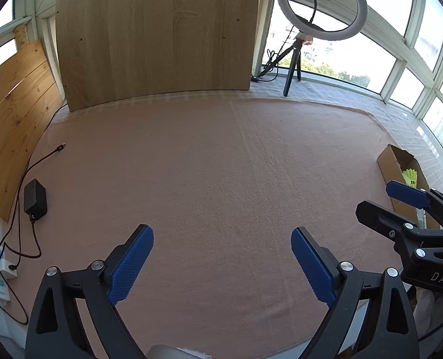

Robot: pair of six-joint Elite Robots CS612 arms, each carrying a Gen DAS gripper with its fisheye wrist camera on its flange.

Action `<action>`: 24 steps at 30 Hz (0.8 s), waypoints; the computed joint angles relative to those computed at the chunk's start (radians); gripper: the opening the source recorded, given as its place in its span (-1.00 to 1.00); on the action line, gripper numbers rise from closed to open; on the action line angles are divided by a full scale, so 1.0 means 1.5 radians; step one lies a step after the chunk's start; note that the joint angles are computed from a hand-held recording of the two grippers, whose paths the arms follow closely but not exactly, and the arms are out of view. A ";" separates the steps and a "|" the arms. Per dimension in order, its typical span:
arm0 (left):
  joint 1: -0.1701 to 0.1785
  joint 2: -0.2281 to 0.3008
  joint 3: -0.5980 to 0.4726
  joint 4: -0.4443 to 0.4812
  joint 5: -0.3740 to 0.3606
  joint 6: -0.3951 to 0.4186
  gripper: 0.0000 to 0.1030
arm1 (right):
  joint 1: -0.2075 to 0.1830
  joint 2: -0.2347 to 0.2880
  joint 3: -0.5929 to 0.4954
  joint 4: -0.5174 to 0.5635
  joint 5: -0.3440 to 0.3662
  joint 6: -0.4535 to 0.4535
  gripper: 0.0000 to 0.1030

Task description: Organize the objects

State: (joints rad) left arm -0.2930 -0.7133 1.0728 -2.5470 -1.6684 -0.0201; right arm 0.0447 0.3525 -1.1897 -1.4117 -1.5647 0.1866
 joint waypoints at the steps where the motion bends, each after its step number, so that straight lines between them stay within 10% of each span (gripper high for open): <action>1: 0.000 0.001 -0.002 0.003 0.002 0.000 0.85 | 0.000 0.000 0.001 -0.001 -0.001 0.002 0.54; 24: 0.004 0.003 0.001 0.006 -0.003 -0.007 0.85 | 0.005 0.003 -0.003 0.016 -0.022 0.007 0.54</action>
